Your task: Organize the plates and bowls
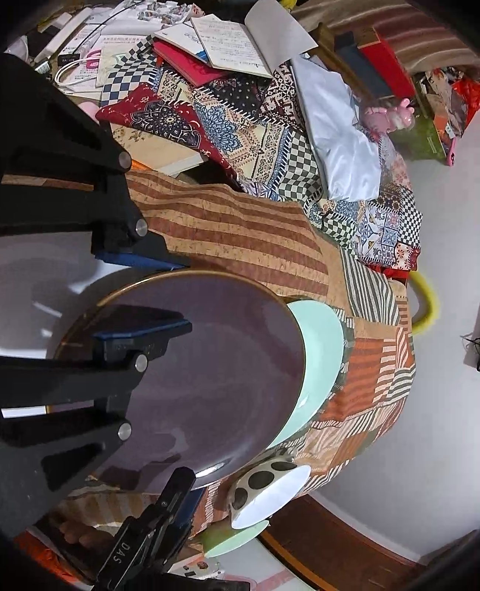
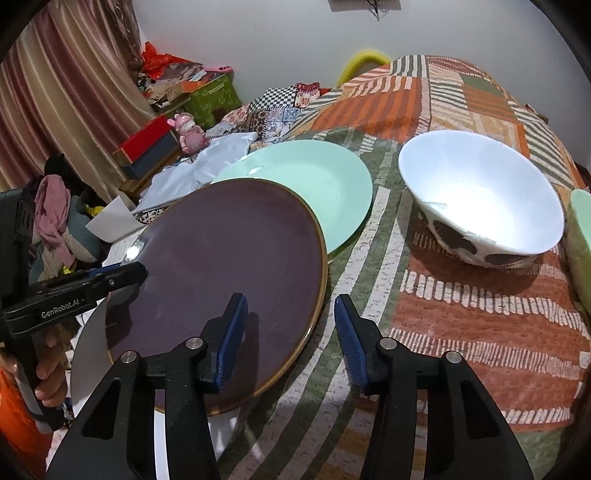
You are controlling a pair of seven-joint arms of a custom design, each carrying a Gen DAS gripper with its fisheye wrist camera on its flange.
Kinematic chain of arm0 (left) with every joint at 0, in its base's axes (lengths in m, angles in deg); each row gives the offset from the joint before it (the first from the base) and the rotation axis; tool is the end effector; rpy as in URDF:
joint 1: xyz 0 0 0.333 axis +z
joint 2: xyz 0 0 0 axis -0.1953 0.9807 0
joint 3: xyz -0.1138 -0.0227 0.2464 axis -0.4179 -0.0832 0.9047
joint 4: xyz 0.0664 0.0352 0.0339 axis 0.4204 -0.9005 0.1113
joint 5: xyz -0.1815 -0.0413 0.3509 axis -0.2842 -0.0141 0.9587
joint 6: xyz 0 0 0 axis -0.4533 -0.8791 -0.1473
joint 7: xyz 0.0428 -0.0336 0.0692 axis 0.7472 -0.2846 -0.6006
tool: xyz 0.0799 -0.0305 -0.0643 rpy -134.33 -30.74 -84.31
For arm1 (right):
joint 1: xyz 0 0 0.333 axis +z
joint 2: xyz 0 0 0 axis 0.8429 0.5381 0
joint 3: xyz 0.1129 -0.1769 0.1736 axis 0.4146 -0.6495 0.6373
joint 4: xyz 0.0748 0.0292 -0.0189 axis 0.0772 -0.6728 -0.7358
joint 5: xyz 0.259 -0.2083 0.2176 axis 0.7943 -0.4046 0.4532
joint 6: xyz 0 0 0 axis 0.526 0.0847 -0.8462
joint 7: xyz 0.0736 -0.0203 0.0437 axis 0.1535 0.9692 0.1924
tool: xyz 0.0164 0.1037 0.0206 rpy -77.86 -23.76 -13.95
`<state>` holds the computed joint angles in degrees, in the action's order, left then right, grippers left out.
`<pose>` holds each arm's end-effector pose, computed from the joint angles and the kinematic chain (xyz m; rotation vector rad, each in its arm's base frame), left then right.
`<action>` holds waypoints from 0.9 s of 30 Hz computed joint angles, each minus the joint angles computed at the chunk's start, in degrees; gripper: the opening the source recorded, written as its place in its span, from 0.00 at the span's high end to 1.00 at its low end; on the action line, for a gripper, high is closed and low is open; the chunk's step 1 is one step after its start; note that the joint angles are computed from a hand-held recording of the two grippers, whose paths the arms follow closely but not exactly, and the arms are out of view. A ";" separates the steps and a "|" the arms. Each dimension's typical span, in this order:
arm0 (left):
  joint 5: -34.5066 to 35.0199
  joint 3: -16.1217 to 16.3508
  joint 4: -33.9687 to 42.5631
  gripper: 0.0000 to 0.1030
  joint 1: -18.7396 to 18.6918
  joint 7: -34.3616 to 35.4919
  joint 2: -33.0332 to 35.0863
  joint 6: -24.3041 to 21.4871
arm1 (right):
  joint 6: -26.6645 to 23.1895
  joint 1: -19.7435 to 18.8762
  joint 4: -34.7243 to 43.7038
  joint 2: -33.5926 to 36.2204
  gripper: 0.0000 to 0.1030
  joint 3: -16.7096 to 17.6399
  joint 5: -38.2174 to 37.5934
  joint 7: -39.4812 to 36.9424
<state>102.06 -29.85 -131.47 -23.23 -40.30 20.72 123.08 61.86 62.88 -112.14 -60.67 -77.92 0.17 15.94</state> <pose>0.4335 -0.2579 0.3156 -2.2460 1.5374 -0.6878 0.4896 0.0011 0.3395 -2.1266 1.2609 -0.0552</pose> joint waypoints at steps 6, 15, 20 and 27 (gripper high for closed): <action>0.42 0.14 -0.07 0.74 0.16 -0.02 0.14 0.79 | -0.86 0.16 0.44 0.73 0.64 0.29 -0.35 -0.38; 1.12 -0.44 0.43 0.74 -0.51 -0.35 -0.14 -0.80 | -0.70 -0.09 0.58 0.65 0.67 0.13 -0.59 -0.29; 1.37 -0.83 0.75 0.74 -1.09 -0.70 -0.47 -1.94 | -0.98 -0.33 0.34 0.22 0.67 -0.09 -0.22 -0.60; 1.52 -1.60 0.74 0.74 -1.79 -1.18 -1.82 -3.16 | -2.22 -0.95 -0.23 -1.06 0.68 -1.03 1.46 -2.26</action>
